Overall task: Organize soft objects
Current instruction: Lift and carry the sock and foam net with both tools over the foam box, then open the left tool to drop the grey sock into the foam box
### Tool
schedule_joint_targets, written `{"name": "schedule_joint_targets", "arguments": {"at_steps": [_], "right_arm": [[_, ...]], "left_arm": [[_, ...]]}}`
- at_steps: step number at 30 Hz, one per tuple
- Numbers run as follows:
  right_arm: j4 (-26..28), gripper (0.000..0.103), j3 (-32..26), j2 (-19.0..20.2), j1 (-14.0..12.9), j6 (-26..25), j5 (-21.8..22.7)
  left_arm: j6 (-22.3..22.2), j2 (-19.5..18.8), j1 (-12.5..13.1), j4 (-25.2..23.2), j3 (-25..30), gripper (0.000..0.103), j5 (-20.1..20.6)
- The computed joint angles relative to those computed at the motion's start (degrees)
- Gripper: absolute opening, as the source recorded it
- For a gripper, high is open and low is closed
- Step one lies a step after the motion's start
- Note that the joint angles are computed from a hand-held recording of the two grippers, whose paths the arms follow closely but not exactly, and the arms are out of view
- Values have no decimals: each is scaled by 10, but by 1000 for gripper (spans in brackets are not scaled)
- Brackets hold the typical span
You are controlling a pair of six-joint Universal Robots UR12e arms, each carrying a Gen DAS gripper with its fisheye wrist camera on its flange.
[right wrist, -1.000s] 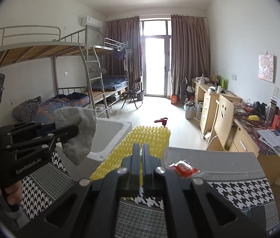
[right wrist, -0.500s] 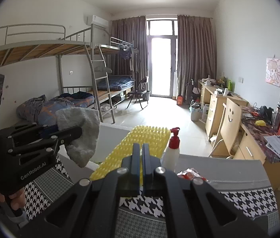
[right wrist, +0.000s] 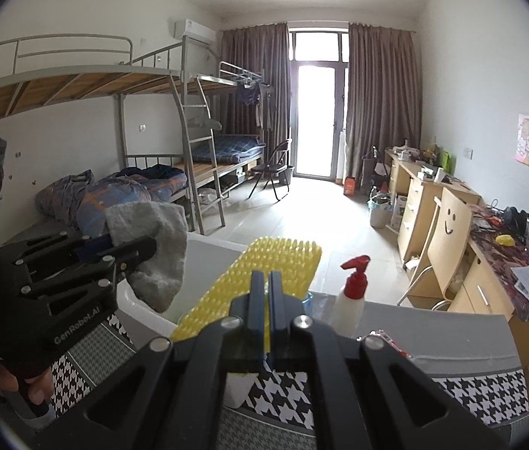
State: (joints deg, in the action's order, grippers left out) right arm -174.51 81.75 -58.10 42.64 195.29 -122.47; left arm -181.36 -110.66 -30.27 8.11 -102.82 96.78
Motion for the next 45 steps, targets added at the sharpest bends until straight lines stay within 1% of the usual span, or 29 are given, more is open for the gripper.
{"name": "schedule_joint_targets", "arguments": {"at_steps": [10, 13, 21, 24, 27, 28, 29, 30, 31, 32, 33, 35, 37, 40, 42, 45], "right_arm": [[25, 4, -27, 14, -7, -2, 18], [26, 4, -31, 16, -8, -4, 22], [36, 4, -48, 27, -11, -8, 29], [43, 4, -53, 30, -13, -3, 32], [48, 4, -56, 32, -13, -2, 34], [50, 4, -57, 33, -14, -3, 33], [51, 4, -59, 34, -14, -3, 33], [53, 4, -60, 34, -14, -1, 32], [55, 4, -61, 35, -14, 1, 31], [58, 4, -62, 36, -14, 4, 30], [60, 4, -63, 36, -15, 5, 33], [62, 4, -64, 37, -15, 4, 32], [63, 4, -67, 38, -15, 2, 30], [63, 4, -68, 39, -14, -1, 29], [64, 4, -68, 39, -14, -1, 30], [69, 4, -74, 42, -15, -1, 34]], "left_arm": [[-6, -8, 2, -19, 12, 18, 10], [-6, -12, 2, -24, 19, 18, 19], [-14, -21, 4, -45, 31, 18, 26], [-16, -23, 7, -56, 35, 18, 19], [-19, -25, 13, -66, 39, 20, -4], [-17, -27, 13, -68, 40, 23, -4], [-16, -29, 12, -69, 41, 25, 7], [-14, -30, 11, -69, 41, 35, 17], [-7, -30, 10, -66, 39, 52, 21], [-5, -29, 12, -62, 37, 60, 17], [-7, -28, 12, -53, 33, 70, 17], [-4, -27, 12, -37, 28, 78, 30], [-2, -25, 11, -32, 26, 85, 37], [-8, -19, 14, -28, 18, 90, 35], [-9, -18, 14, -23, 16, 95, 42], [-17, -15, 17, -17, 11, 96, 47]]}}
